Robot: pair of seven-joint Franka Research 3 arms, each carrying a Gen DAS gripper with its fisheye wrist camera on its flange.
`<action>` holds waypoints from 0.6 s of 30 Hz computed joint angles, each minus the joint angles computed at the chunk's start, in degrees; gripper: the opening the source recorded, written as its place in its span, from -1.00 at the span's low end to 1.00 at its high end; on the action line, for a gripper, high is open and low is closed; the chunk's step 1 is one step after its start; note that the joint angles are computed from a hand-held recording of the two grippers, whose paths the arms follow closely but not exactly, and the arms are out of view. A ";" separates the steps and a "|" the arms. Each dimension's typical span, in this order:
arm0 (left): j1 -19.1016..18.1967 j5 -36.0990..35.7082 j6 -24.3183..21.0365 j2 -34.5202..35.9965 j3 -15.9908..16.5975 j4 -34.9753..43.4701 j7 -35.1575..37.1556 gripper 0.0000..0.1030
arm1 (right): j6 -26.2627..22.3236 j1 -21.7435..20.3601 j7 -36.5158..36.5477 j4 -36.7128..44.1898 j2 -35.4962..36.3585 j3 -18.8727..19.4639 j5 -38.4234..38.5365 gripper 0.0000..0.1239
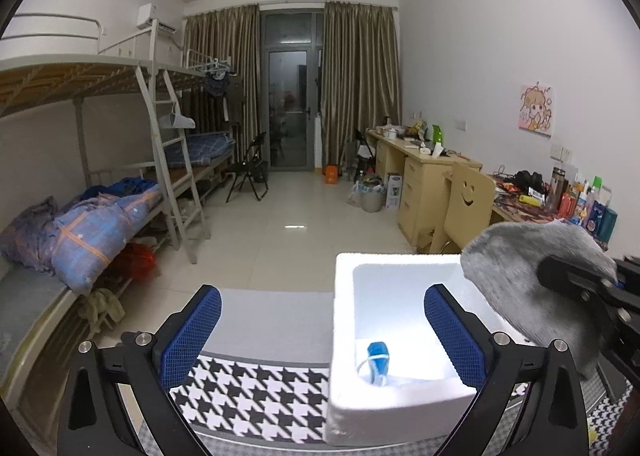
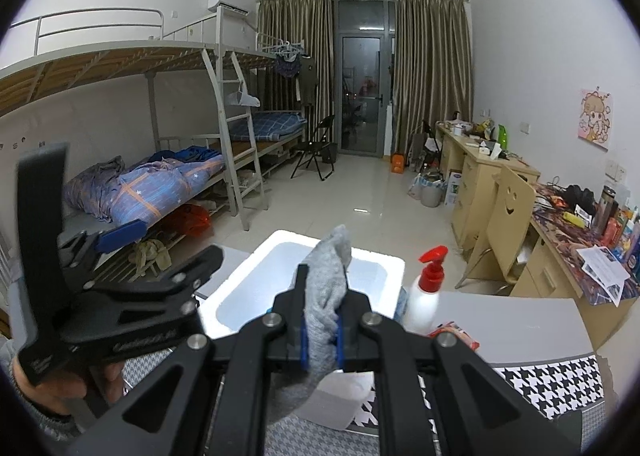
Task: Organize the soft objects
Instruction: 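Lower the blue mask into the foam box and open the left gripper, then lower the grey sock into the foam box and open the right gripper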
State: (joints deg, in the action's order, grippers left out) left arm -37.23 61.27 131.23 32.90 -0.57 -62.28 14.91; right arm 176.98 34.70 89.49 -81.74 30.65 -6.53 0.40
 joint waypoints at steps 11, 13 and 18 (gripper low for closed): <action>1.17 3.82 -0.64 -5.33 -1.32 -8.82 -5.32 0.98 | -7.19 -1.08 2.32 8.71 5.18 1.00 -0.89 -0.79; 1.55 4.40 -0.63 -6.01 -1.84 -10.00 -6.04 0.98 | -8.83 -1.50 2.70 11.04 6.53 1.36 -1.08 -0.79; 2.45 5.11 -0.33 -7.02 -2.95 -12.16 -7.76 0.98 | -12.82 -2.80 3.15 16.51 9.83 2.78 -1.07 -0.79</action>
State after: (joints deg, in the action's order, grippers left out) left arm -34.79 66.38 130.89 25.88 -3.52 -74.44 7.15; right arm 164.17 31.91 92.64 -65.22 40.48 -3.75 -0.66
